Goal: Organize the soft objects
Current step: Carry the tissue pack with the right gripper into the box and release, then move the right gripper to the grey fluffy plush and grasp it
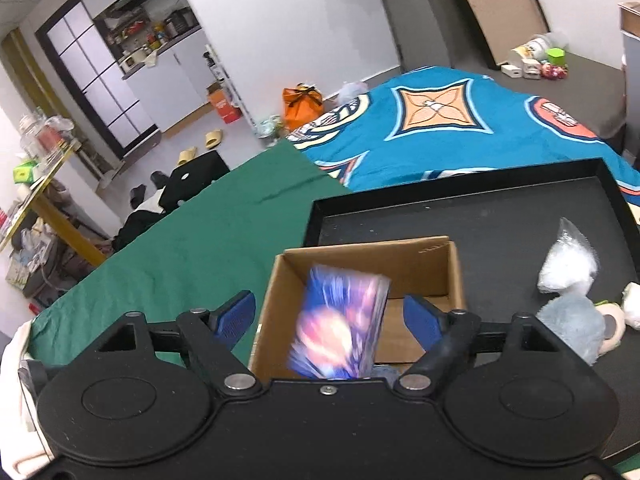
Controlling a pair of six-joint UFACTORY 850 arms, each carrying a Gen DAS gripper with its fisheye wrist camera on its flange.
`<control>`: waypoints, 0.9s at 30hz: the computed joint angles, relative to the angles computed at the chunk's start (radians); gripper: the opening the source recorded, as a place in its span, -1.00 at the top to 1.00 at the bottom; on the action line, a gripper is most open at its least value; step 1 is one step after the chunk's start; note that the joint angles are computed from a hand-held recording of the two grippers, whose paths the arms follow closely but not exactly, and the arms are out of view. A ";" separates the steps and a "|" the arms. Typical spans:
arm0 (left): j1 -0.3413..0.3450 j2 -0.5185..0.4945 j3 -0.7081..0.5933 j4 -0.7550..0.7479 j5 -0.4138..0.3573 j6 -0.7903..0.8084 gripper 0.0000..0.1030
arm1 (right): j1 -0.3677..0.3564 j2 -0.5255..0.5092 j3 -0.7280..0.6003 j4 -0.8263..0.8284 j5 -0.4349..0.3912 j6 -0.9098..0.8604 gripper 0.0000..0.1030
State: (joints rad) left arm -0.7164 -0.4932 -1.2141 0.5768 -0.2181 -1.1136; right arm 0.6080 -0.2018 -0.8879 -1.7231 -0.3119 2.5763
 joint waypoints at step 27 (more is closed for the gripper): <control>-0.038 -0.003 -0.040 0.088 -0.074 -0.078 0.00 | -0.054 0.182 0.247 0.177 -0.063 -0.111 -0.55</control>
State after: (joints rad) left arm -0.7542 -0.4959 -1.2542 0.6647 -0.2921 -1.1914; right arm 0.5539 -0.0194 -0.6411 -1.5460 -0.3751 2.4657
